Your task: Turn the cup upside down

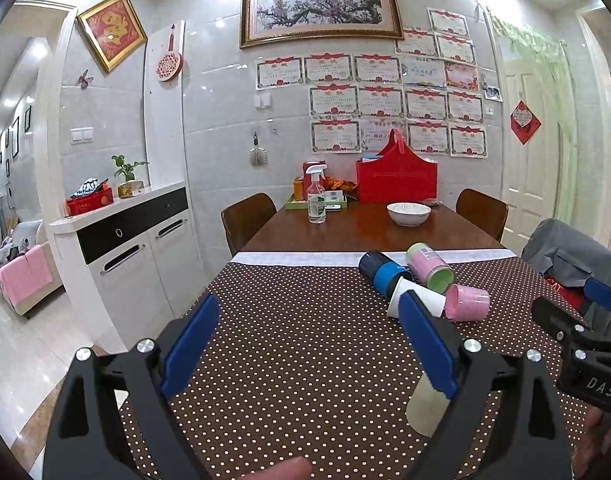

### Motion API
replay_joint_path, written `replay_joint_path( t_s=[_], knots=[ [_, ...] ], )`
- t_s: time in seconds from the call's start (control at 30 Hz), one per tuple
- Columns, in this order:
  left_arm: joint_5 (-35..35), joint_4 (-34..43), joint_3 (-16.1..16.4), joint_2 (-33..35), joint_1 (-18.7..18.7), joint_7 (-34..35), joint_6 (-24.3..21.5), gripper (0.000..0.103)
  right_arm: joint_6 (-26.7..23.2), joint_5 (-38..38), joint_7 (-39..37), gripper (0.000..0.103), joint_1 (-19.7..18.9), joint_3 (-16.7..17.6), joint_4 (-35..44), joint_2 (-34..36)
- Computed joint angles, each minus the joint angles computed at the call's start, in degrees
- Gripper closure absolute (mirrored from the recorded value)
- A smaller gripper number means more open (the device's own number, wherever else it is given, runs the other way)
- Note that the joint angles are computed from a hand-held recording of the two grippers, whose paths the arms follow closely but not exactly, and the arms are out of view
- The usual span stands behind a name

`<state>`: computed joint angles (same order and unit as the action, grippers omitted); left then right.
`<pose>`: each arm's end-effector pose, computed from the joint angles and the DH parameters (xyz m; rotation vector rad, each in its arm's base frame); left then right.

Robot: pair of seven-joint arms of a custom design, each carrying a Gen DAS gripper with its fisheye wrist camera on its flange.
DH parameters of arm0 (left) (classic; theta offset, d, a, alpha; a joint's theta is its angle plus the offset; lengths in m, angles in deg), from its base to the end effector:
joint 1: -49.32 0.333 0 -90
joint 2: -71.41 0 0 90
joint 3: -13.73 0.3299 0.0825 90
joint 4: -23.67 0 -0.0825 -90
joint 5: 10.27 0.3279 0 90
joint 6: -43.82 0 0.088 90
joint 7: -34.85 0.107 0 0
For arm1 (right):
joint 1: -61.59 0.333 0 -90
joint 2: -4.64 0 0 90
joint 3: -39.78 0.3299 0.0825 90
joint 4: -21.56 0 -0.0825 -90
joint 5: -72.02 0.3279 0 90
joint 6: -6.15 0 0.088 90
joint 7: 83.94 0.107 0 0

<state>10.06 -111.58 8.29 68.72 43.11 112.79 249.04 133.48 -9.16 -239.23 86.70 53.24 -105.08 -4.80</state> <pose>0.4684 -0.1419 0.5515 -1.1400 1.7691 -1.2139 0.3873 0.2764 0.5284 -1.1324 1.8149 -1.1676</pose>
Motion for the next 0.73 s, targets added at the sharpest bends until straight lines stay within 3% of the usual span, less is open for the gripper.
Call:
replay_joint_path(
  t_s=[0.47,0.73],
  knots=[
    [4.2,-0.2,0.9,-0.2,0.7,-3.9,1.9,0.013,0.0,-0.7,-1.1,0.006,0.4,-0.1,1.7,1.0],
    [-6.4,-1.4,-1.5,-0.9,0.1,6.1,1.0,0.013,-0.2,-0.8,-1.1,0.006,0.7,0.0,1.8,1.0]
  ],
)
